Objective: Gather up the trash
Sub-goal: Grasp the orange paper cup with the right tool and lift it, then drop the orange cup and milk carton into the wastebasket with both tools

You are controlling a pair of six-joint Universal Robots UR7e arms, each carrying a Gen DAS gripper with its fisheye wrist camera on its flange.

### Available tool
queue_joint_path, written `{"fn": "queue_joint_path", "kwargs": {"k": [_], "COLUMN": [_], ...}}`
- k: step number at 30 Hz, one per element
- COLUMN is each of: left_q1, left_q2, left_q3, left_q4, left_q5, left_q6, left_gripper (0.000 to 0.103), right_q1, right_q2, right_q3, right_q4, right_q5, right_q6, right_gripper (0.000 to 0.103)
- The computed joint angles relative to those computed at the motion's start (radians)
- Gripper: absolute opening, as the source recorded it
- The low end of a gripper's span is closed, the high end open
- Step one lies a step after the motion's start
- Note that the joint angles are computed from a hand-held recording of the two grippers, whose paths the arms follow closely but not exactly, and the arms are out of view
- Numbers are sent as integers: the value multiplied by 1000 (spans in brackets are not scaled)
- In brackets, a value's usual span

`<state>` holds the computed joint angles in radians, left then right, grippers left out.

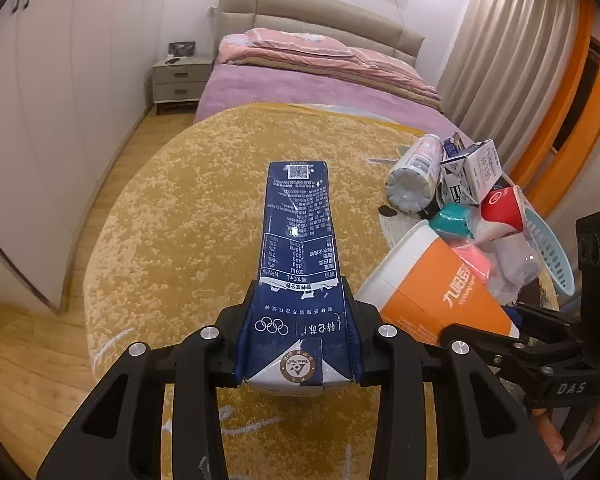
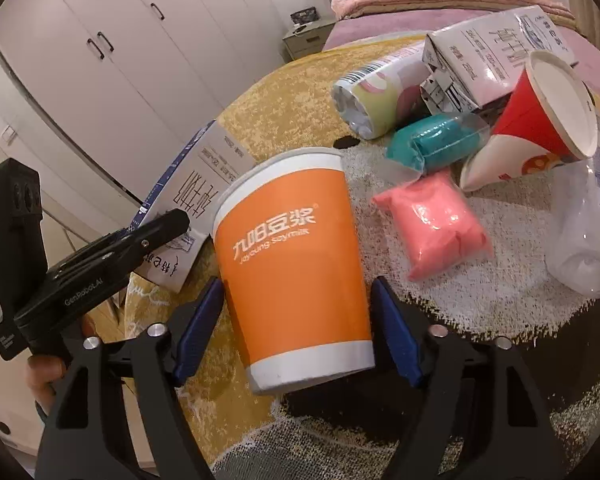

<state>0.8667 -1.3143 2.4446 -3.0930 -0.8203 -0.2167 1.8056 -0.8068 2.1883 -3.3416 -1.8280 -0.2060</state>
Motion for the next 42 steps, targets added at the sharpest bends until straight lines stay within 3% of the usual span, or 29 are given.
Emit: {"fn": "queue_joint_path", "kwargs": {"k": [7,14,20,25,31,36,42], "left_q1": [-43,-130,-189,-217,-239,-249,-242], "left_q2": [-6,1,69,174,321,454,620], "left_q3": [29,52,18,-58,-180,-313,-486], "left_q4": [-51,-144,-219,-249,-248,-209,-128], "left_q5": [1,5,-49,-125,-204,-281,-361], "left_q6": [-7,19,51,83,113,126,123], "left_gripper": [35,35,35,35,35,35,35], "right_q1": [31,36,20,-35,-159,-238,-362], "right_q2": [-19,-126,-241,-365,-538,-601,-649], "right_q3": [58,143,216,275,324,323,301], "right_q4": [-115,-217,-323,-404,-415,-446,-435], "right_q5": [-9,0,-27,-74,-93,-132,-118], "right_q6": [-42,-44,-51,-56,-43,-66,-61], "right_gripper": [59,59,59,59,59,59,59]}}
